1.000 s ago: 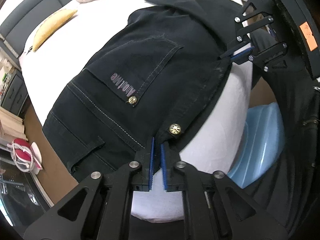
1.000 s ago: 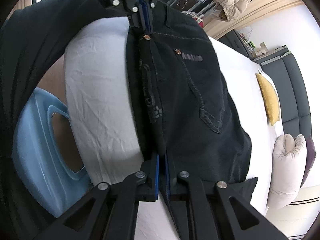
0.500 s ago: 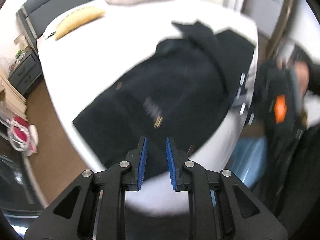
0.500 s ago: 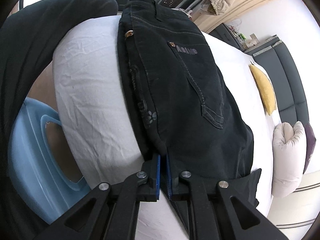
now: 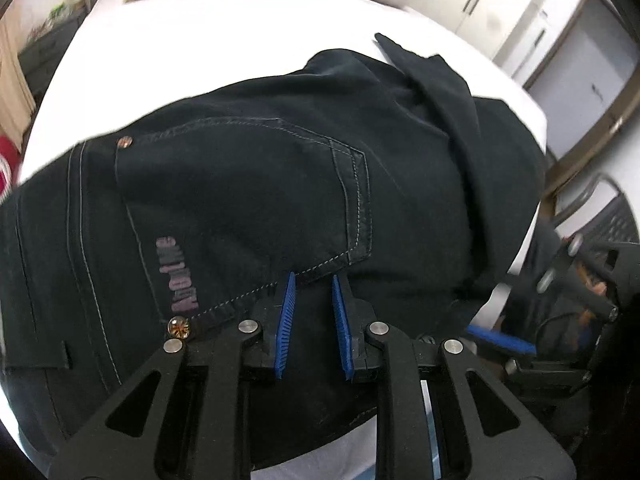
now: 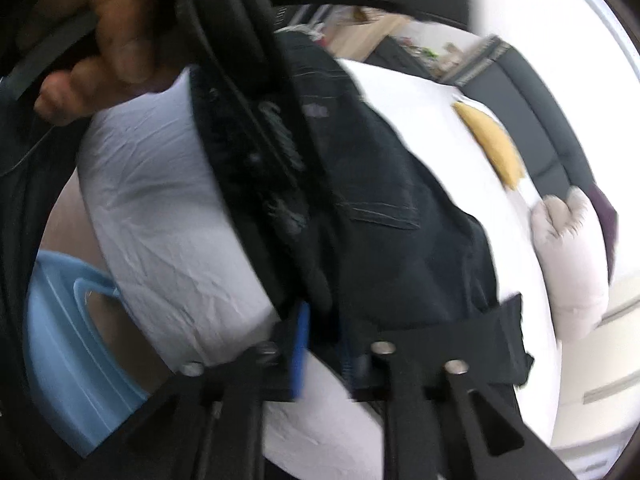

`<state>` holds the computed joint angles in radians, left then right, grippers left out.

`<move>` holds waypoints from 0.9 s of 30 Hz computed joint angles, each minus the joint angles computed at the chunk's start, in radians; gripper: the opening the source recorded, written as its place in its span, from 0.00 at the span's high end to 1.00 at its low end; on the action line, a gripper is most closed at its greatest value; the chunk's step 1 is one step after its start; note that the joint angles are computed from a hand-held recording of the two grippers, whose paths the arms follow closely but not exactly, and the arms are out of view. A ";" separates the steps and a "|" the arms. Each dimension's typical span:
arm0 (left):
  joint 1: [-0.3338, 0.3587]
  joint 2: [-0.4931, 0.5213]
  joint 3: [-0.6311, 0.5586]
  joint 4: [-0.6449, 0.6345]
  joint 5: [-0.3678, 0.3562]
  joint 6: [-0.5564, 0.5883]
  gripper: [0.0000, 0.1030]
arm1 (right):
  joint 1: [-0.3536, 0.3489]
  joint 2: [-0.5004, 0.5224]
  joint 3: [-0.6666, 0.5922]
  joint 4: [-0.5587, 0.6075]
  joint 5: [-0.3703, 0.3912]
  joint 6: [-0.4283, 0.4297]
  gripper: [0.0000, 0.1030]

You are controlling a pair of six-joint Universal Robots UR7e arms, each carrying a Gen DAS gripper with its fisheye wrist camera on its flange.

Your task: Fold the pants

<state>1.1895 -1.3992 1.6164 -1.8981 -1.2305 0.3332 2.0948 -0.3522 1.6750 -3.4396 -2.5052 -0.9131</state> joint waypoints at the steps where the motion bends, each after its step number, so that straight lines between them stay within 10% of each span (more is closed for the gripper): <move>1: 0.001 0.001 0.000 -0.004 -0.005 0.002 0.82 | 0.000 -0.013 0.018 -0.032 0.008 0.021 0.31; 9: -0.002 -0.001 0.020 -0.034 0.001 -0.014 0.82 | -0.082 -0.268 0.116 0.066 0.140 0.522 0.34; 17: 0.018 -0.013 0.006 -0.019 -0.014 -0.020 0.82 | -0.280 -0.360 -0.182 0.462 0.208 1.004 0.36; 27: 0.040 -0.005 -0.028 0.015 -0.053 -0.033 0.82 | -0.374 -0.061 -0.785 0.934 0.024 1.155 0.36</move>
